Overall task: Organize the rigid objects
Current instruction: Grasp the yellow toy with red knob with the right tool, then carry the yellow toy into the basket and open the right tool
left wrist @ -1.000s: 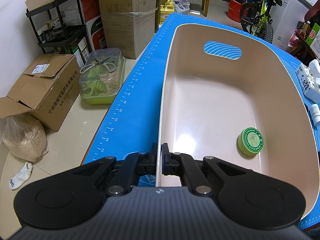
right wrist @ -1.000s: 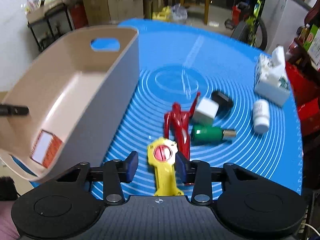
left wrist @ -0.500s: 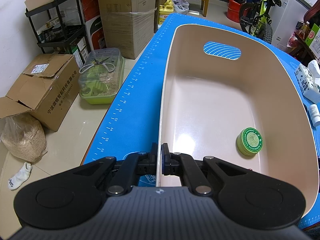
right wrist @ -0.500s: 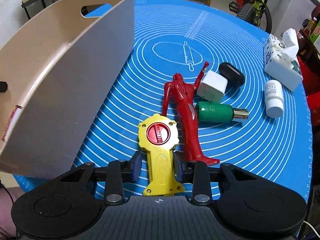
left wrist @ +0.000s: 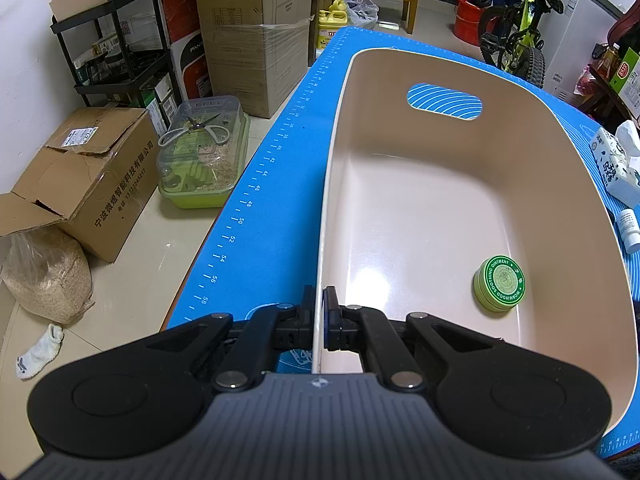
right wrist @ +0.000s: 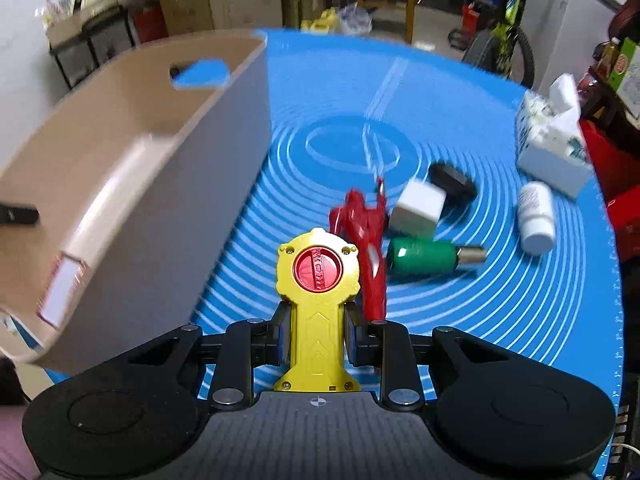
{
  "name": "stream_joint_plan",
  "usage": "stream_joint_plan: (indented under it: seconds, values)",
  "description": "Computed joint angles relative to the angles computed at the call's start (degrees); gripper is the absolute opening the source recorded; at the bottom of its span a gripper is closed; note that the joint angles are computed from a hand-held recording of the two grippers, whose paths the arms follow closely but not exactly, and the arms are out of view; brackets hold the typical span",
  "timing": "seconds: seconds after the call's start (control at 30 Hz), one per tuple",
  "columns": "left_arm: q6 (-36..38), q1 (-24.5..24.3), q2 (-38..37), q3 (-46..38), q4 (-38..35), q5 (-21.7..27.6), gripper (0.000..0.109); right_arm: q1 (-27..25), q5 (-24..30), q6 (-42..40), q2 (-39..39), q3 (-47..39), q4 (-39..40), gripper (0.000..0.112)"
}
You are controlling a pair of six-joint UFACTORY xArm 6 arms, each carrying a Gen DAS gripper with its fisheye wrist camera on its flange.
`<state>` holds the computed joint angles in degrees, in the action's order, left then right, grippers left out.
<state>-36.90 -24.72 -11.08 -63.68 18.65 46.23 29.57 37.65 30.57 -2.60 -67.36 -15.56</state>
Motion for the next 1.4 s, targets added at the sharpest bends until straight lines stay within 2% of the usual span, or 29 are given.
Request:
stream_joint_plan:
  seconds: [0.23, 0.43, 0.73, 0.87, 1.1, 1.4]
  values:
    - [-0.07, -0.09, 0.09, -0.13, 0.01, 0.08, 0.005, 0.75, -2.47, 8.79, -2.50, -1.50, -9.21, 0.036]
    - [0.23, 0.10, 0.01, -0.16, -0.10, 0.21, 0.005, 2.30, -4.50, 11.67, -1.23, -6.36, -14.32, 0.036]
    - [0.46, 0.22, -0.02, -0.16, 0.01, 0.27, 0.005, 5.73, -5.92, 3.18, 9.03, -19.77, -9.97, 0.036]
    - [0.41, 0.19, 0.01, -0.20, 0.05, 0.30, 0.005, 7.39, -3.25, -2.05, 14.17, -25.77, -5.80, 0.036]
    - [0.46, 0.26, -0.09, -0.14, -0.08, 0.35, 0.005, 10.03, 5.90, -11.89, 22.14, -34.65, 0.06, 0.036]
    - [0.84, 0.41, -0.13, -0.25, -0.07, 0.54, 0.005, 11.75, 16.77, -17.45, 30.08, -43.97, 3.60, 0.036]
